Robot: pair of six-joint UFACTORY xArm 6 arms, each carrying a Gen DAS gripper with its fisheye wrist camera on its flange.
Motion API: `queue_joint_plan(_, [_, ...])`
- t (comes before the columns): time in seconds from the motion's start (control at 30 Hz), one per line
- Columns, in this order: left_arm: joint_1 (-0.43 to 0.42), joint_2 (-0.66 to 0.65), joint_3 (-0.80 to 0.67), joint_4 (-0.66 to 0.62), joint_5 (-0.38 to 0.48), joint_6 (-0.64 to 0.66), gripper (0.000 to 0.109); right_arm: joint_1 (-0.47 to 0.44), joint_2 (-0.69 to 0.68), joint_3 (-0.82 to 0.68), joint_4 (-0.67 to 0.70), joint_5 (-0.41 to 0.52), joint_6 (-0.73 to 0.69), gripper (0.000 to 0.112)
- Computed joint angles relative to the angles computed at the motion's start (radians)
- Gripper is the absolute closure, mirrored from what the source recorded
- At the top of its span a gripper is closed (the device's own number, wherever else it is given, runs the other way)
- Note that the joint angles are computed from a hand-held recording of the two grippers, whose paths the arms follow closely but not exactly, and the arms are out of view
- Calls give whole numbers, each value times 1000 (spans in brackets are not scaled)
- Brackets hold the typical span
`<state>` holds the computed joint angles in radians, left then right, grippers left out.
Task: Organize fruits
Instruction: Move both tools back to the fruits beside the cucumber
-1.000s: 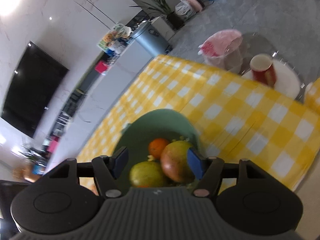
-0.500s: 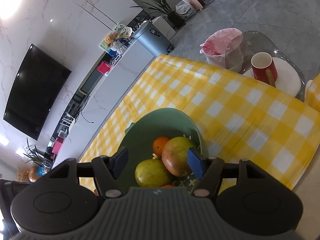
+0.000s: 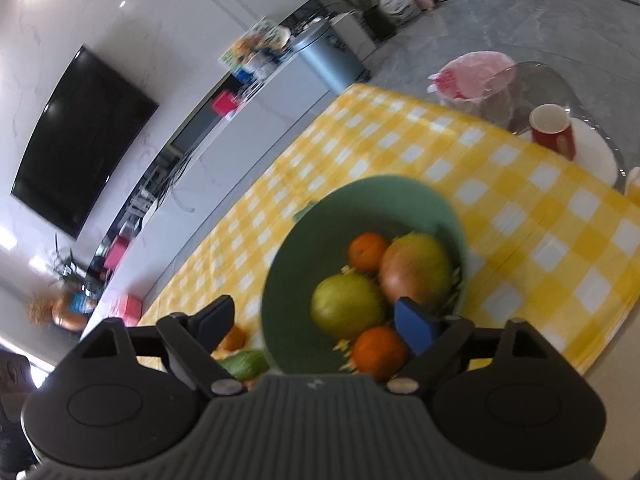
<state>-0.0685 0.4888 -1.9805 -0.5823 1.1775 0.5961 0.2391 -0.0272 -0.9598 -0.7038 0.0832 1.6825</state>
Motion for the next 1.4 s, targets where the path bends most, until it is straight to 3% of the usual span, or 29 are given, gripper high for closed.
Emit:
queue_joint_plan(0.3, [103, -22, -21, 57, 4, -30, 27, 132, 101, -151, 231, 90, -285, 20])
queue_joint_plan(0.33, [114, -28, -14, 57, 2, -28, 27, 148, 118, -173, 244, 100, -312, 23])
queue_joint_plan(0.43, [152, -39, 5, 51, 7, -26, 27, 193, 174, -239, 333, 136, -437, 47])
queue_joint_plan(0.6, [204, -35, 31, 51, 3, -48, 27, 257, 293, -388, 440, 276, -572, 61])
queue_joint_plan(0.73, [218, -63, 113, 89, -84, -39, 27, 285, 397, -532, 397, 446, -564, 61])
queue_joint_plan(0.83, [244, -43, 105, 67, -61, -38, 27, 296, 475, -632, 403, 548, -596, 61])
queue_joint_plan(1.2, [295, 20, 79, 51, -36, -111, 27, 312, 634, -829, 365, 643, -585, 61])
queue_joint_plan(1.4, [300, 16, 97, 56, -60, -109, 27, 327, 717, -960, 339, 759, -637, 61])
